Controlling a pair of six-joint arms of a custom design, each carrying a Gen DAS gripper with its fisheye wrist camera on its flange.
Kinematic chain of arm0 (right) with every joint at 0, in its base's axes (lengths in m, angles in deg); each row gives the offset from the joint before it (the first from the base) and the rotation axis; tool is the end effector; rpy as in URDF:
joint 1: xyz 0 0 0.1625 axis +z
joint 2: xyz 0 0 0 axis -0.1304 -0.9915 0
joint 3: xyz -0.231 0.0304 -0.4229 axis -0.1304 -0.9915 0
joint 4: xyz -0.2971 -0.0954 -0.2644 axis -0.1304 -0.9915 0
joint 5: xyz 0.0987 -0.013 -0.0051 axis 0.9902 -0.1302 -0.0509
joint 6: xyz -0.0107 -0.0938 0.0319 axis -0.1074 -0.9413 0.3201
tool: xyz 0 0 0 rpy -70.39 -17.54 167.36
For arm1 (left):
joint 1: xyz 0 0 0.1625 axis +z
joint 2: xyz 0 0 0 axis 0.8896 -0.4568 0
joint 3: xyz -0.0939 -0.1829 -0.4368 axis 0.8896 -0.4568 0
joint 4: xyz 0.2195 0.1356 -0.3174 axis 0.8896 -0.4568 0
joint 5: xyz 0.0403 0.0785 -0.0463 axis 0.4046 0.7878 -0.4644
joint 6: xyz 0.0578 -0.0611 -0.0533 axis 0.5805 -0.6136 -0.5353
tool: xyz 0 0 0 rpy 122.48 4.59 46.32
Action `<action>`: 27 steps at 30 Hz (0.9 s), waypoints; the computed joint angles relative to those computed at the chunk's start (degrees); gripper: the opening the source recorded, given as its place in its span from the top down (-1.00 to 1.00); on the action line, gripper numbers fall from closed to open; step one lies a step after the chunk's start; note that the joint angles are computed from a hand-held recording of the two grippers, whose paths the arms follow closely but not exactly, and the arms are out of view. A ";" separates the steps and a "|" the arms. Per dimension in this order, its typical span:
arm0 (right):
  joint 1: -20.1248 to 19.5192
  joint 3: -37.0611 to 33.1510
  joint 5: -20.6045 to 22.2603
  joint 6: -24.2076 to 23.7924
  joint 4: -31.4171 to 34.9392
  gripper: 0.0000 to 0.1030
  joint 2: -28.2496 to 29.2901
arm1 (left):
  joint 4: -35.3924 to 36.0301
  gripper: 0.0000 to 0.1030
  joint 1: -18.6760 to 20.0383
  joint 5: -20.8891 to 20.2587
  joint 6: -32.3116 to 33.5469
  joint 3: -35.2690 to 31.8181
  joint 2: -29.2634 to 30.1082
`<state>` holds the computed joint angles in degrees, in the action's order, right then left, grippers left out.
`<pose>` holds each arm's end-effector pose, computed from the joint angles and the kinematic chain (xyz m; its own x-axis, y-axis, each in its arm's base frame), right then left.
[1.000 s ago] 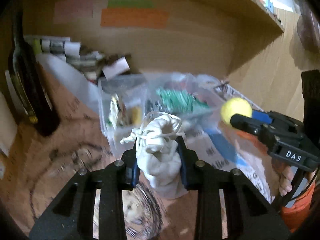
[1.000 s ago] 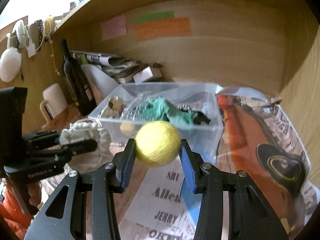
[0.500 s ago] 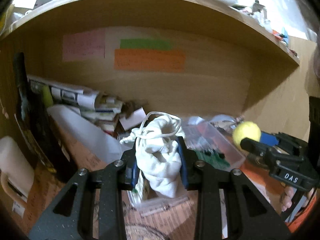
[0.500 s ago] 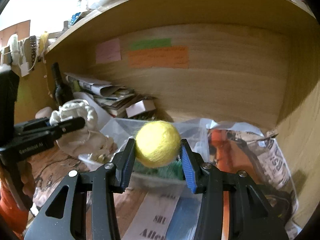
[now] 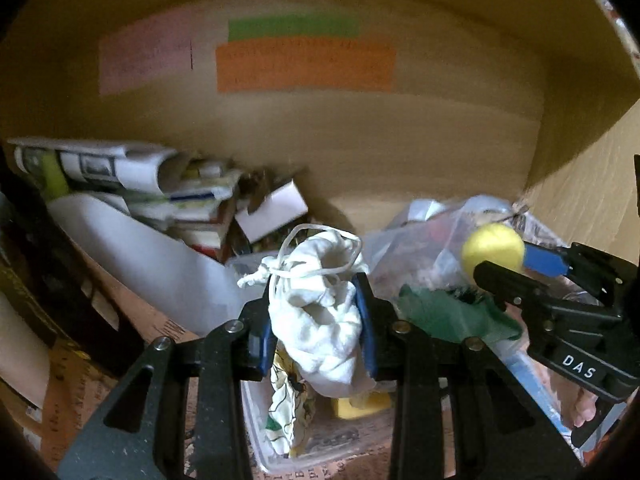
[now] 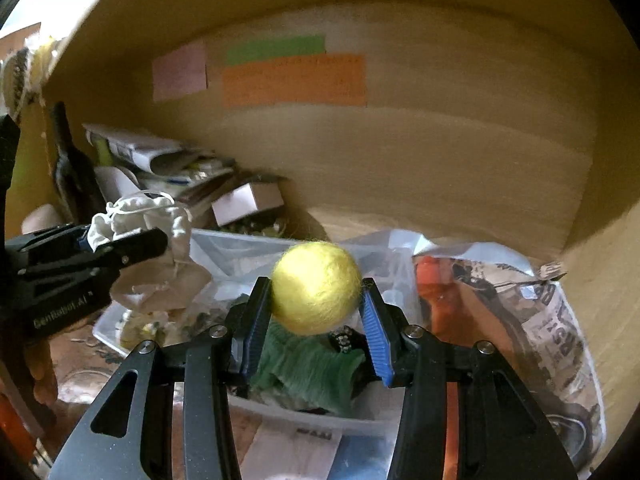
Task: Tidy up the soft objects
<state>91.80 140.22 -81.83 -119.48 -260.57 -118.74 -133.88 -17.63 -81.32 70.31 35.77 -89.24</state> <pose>0.0592 -0.5664 0.2628 -0.7140 -0.1474 0.6845 -0.6469 0.5129 -0.5643 -0.3371 -0.6299 -0.0037 -0.6936 0.2795 -0.6639 0.6834 0.5466 -0.4839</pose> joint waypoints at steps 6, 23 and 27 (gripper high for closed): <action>-0.68 -2.29 -1.54 0.92 5.42 0.20 1.27 | 5.49 0.25 1.53 -0.73 -2.74 -1.69 0.41; 0.99 0.66 -3.91 -1.85 -0.38 -0.59 -0.24 | 1.34 -0.47 -0.19 -3.58 -4.78 5.18 -4.28; 1.46 2.83 -1.43 -2.09 -2.62 -0.59 -2.05 | -4.79 -0.51 -2.47 -2.51 -1.77 8.33 -5.42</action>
<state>93.26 143.04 -83.25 -121.57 -263.20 -120.79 -138.67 -20.09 -83.83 68.53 44.10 -94.65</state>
